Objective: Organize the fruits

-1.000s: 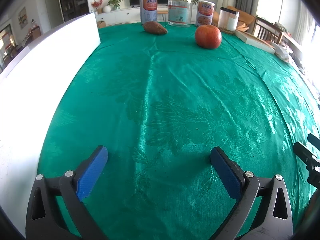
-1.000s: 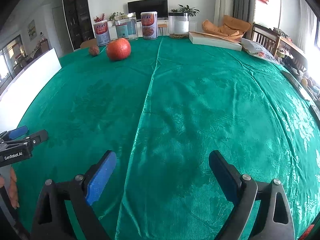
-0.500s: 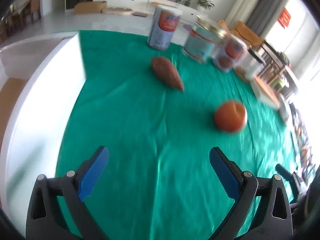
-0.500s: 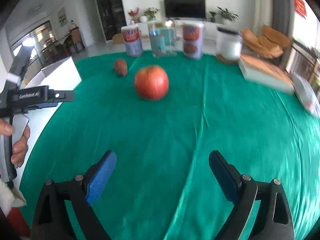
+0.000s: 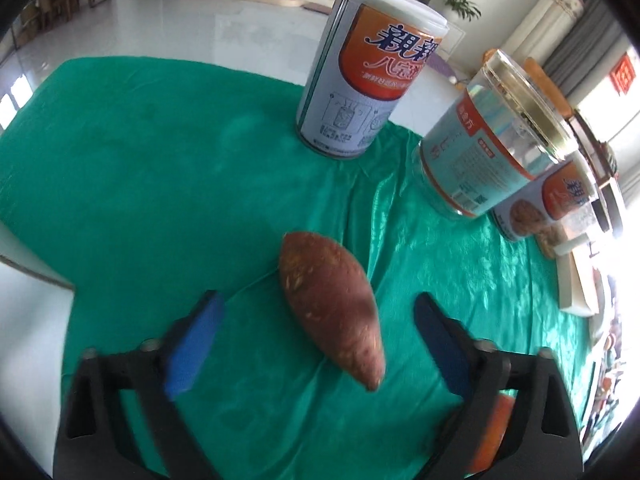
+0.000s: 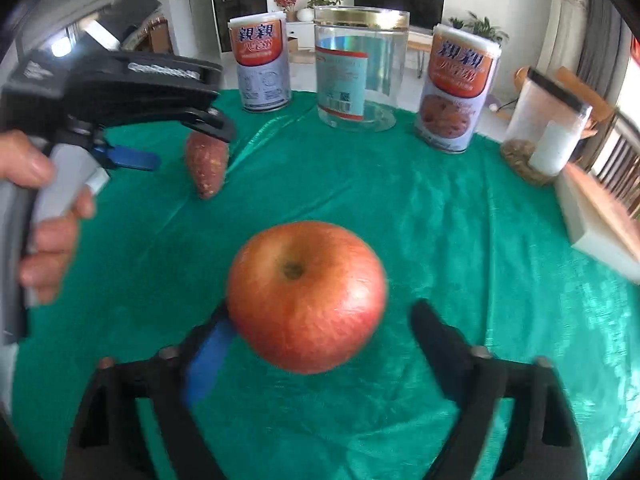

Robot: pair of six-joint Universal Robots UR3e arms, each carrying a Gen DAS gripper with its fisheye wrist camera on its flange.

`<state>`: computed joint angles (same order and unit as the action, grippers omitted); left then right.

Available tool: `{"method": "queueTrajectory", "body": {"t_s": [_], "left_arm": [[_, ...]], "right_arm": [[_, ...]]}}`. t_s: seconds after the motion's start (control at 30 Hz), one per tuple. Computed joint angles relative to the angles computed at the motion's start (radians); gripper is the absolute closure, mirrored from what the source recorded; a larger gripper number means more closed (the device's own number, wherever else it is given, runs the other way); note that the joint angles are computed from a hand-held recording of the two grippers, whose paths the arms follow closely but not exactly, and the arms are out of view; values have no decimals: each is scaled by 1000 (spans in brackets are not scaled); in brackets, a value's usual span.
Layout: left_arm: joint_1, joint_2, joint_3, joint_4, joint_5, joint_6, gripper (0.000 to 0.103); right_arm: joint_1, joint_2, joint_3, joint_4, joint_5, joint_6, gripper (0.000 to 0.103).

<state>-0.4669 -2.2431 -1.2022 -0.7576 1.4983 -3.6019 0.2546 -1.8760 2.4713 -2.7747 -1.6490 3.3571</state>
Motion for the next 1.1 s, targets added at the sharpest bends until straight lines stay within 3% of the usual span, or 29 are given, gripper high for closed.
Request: {"method": "queueTrajectory", "body": {"t_s": [0.03,0.07,0.17,0.27,0.37,0.43,0.53,0.7,0.83,0.93,0.97,1.1], "left_arm": [[10,-4,-22,40,-31,6,53],[17,-2,-40,66,-51,7,56],[11,59,-138,122,-8,25,57],[12,205,-327,171,-31,66,58],[-6,455,-596,198,-63,126,59],[-30,620,-738,152,-89,175,61],[-71,863,-893,-8,-154,244,62],[-193,1138,-1042,-231,-212,256,62],[-350,1286,-1132,-209,-74,126,61],[-411,1361,-1217,-158,-29,52,59],[-398,1401,-1241,-160,-41,62,52],[-465,1437,-1281,-127,41,7,40]], "right_arm": [[-1,-3,-10,20,-11,32,35],[-4,-2,-12,22,-16,45,35],[-66,-88,45,35,52,37,35],[-157,-319,104,217,167,-25,35],[-156,-626,106,532,202,-38,35],[-35,-767,87,692,143,63,35],[279,-786,39,785,3,337,35],[802,-536,-54,796,-159,829,35],[1180,-191,-151,734,-379,1260,35],[1312,-21,-236,774,-486,1426,35],[1338,15,-256,792,-509,1453,34],[1410,123,-316,836,-571,1571,34]]}}
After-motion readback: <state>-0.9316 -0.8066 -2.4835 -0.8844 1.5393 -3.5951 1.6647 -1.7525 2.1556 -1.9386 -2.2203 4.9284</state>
